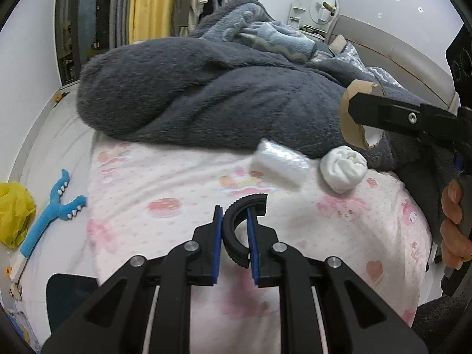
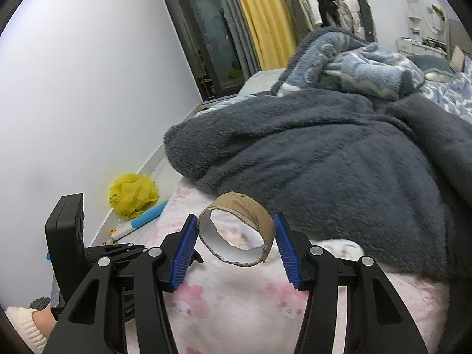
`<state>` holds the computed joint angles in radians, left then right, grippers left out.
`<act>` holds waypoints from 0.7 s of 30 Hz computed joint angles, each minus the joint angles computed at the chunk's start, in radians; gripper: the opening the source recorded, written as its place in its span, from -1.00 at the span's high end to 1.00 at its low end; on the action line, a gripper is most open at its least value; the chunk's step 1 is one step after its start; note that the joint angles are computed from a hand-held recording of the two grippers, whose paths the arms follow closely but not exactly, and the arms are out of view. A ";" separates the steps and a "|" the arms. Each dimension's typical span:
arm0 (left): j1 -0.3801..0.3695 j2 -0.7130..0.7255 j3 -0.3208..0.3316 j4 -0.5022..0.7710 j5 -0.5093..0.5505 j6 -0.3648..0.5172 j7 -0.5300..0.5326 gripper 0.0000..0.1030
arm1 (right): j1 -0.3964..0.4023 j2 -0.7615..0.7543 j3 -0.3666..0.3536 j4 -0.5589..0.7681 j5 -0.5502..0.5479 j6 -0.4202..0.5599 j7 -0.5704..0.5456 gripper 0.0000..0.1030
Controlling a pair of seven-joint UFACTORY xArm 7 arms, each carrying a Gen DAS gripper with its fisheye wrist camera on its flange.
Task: Collect trash
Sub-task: 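Carry the tape roll and black piece over the teal bin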
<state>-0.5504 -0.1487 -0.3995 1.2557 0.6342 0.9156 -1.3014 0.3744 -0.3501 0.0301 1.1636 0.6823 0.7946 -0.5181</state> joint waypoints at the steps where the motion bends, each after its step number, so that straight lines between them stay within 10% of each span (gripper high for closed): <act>1: 0.001 -0.015 0.003 -0.013 -0.004 0.000 0.000 0.66 | 0.003 0.004 0.008 0.004 -0.001 -0.005 0.004 -0.04; 21: 0.135 -0.502 -0.001 -0.419 -0.329 0.067 0.113 0.66 | 0.145 0.150 0.176 0.117 -0.099 -0.094 0.129 -0.04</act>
